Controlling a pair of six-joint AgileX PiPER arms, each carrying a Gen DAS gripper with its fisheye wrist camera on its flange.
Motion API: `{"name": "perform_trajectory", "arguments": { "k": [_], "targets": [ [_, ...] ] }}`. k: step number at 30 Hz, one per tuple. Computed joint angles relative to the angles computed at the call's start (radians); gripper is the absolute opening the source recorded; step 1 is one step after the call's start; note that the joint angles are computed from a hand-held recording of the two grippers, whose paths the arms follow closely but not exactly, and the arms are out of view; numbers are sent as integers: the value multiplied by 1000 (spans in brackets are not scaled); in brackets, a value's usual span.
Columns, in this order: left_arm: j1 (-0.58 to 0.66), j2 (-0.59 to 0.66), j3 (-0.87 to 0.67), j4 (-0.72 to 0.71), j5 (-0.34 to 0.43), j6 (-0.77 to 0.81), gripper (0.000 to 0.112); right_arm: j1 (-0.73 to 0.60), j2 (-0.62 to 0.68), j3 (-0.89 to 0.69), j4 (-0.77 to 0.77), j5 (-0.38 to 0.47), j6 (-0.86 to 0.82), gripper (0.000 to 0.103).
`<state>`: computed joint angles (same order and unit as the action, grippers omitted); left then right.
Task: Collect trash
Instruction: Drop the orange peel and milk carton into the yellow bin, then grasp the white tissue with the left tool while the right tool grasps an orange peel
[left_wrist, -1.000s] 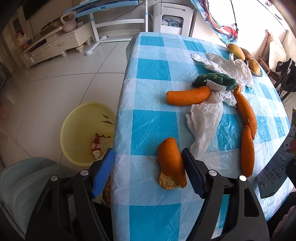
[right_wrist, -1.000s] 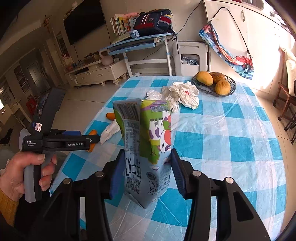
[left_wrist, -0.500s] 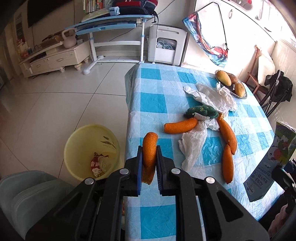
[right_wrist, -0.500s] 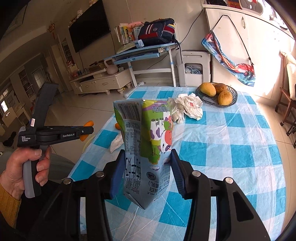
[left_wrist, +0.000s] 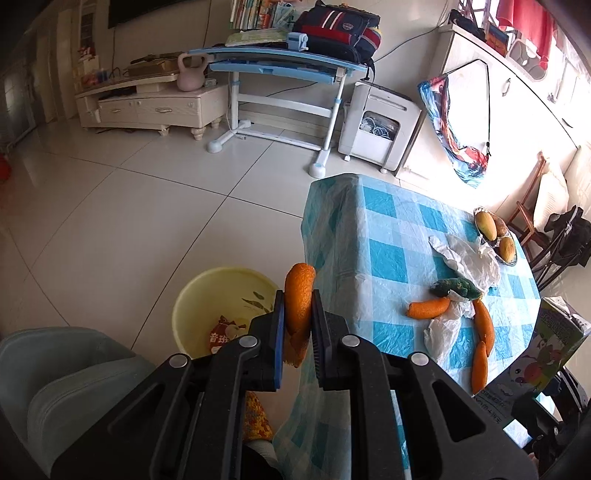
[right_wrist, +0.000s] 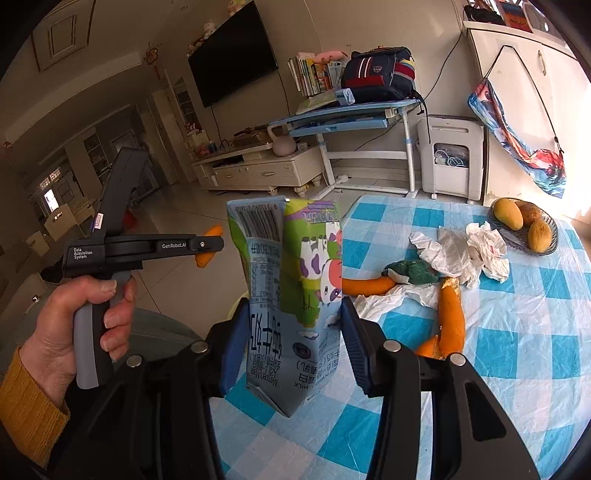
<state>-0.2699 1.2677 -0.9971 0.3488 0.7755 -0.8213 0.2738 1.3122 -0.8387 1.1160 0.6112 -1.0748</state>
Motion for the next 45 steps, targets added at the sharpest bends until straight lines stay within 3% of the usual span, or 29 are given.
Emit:
{"name": "perform_trajectory", "arguments": {
  "k": [6,11,17,19,21,27,34,45],
  "targets": [
    [257,41,10,-140,-72,175,13,203,199,-173,-10,-113,90,48],
    [428,70,38,-261,-148,287,13,301,386,-353,-84,-151,226,48],
    [463,124,22,-213,-207,246,13,370,598,-580,-268,-146,448,48],
    [464,155,11,-200,-207,241,14,379,672,-673,-396,-107,602,49],
    [476,173,9,-229,-204,267,15,377,697,-692,-424,-101,654,56],
    [401,158,15,-55,-181,115,29,350,595,-544,-306,-136,536,61],
    [262,131,5,122,-103,-47,33,303,429,-369,-235,-146,411,64],
    [-77,148,-102,325,94,-279,59,80,115,-114,-318,-48,273,66]
  ]
}}
